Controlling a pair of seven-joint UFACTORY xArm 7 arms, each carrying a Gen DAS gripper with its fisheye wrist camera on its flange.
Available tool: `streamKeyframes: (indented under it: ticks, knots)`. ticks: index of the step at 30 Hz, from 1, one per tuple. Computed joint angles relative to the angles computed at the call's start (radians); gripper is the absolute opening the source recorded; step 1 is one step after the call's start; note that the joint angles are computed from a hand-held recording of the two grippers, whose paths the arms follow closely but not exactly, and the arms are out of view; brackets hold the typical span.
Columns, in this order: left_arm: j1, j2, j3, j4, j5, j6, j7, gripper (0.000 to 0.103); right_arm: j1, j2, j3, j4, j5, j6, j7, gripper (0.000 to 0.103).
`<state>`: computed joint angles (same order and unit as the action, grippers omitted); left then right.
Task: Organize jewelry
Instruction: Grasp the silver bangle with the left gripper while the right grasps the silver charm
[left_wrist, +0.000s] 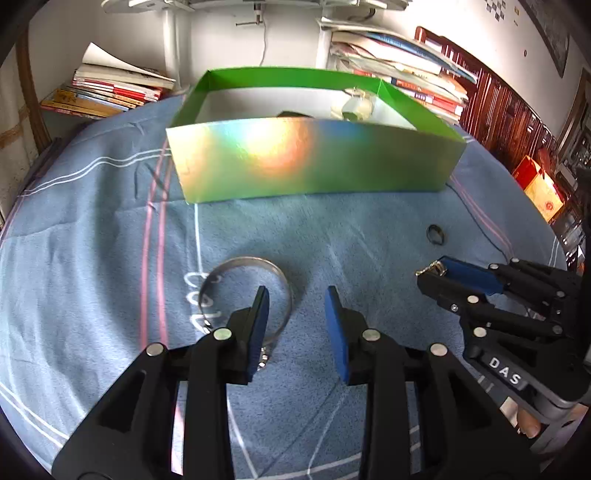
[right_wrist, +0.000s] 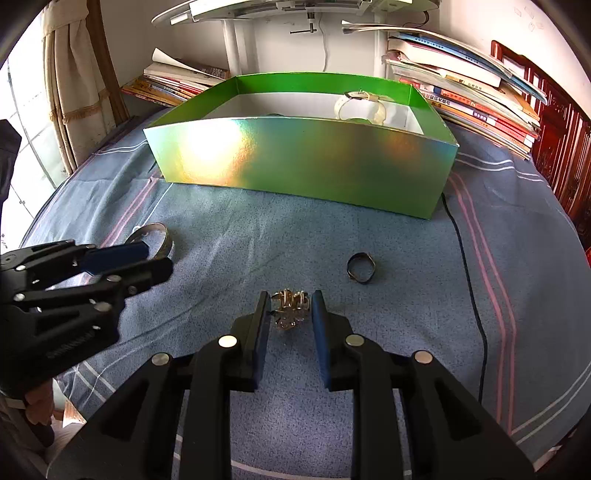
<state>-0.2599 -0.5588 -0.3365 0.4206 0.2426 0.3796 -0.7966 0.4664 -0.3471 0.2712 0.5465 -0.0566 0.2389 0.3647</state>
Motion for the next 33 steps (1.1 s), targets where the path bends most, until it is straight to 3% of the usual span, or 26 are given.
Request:
streamKeyframes:
  ticks: [2,5,8,13,18,19,22,33]
  knots:
    - [0.019,0.022,-0.022,0.006,0.020,-0.008,-0.016,0.031,0.005,0.003,-0.006,0.001,0.007,0.000,-0.005,0.029]
    - [0.033,0.024,-0.043,0.008,0.054,0.005,-0.032,0.019,0.009,0.002,-0.011,-0.003,0.015,-0.007,-0.008,0.043]
    - [0.024,0.022,-0.029,0.001,0.058,-0.004,-0.034,0.018,-0.014,0.001,0.013,-0.003,-0.008,-0.010,0.014,0.043]
    - [0.031,0.023,-0.034,0.005,0.068,-0.001,-0.049,0.018,-0.110,0.008,0.104,0.012,-0.140,0.007,0.138,0.043]
    - [0.040,0.018,-0.052,0.006,0.098,0.007,-0.065,0.017,-0.109,0.016,0.102,0.017,-0.191,0.007,0.188,0.043]
    - [0.040,0.019,-0.053,0.007,0.102,0.008,-0.069,0.015,-0.109,0.016,0.101,0.017,-0.197,0.005,0.196,0.042]
    - [0.035,0.019,-0.042,0.005,0.098,0.005,-0.072,0.007,-0.098,0.017,0.094,0.019,-0.204,0.007,0.208,0.021]
    - [0.059,-0.028,-0.075,0.004,0.134,0.059,-0.153,0.005,-0.167,-0.016,0.145,0.022,-0.316,0.039,0.364,0.021]
